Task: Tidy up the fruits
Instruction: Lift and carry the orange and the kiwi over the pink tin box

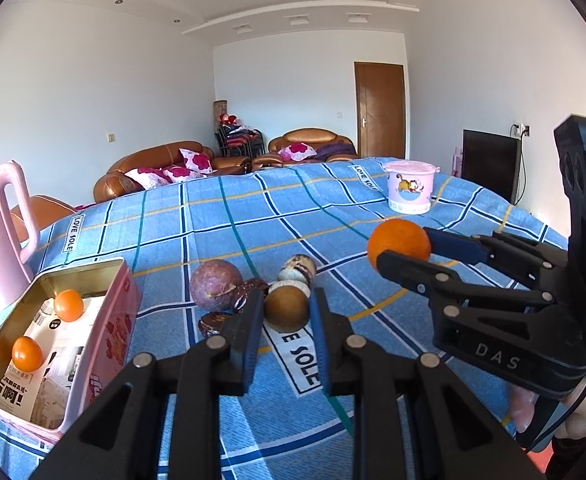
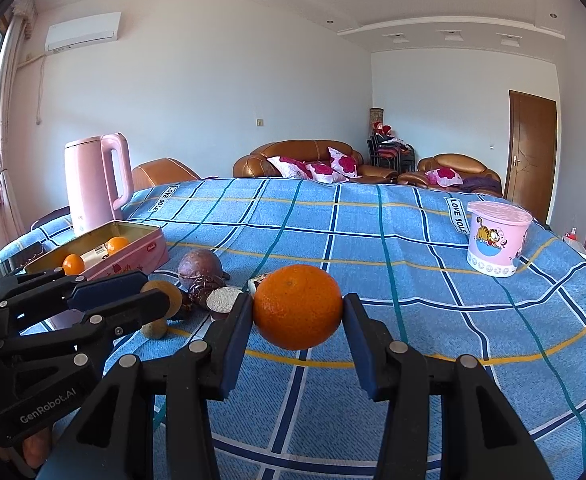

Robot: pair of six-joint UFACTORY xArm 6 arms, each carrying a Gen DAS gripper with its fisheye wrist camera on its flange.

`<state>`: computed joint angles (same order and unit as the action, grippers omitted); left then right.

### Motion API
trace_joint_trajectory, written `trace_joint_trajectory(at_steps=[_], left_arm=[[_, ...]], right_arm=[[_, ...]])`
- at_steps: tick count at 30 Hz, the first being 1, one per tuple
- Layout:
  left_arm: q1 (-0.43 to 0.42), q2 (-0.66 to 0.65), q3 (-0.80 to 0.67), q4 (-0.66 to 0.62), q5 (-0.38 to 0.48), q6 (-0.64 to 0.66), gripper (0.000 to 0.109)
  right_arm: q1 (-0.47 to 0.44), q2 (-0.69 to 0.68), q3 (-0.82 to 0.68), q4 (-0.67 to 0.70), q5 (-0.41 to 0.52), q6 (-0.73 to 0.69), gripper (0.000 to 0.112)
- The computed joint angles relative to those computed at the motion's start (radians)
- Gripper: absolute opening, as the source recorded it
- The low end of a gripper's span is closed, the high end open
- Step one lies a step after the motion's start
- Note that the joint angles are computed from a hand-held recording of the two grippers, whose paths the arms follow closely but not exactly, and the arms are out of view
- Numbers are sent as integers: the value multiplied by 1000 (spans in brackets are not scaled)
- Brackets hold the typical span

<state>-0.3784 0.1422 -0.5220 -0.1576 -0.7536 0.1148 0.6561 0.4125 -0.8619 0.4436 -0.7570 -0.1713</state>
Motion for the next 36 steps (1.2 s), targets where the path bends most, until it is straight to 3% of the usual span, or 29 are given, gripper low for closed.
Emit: trace_joint_trajectory(at_steps=[36], left_arm=[[-8,19,48,-10,-185,-16,25]], right_arm=[[0,20,49,-87,-184,48,48]])
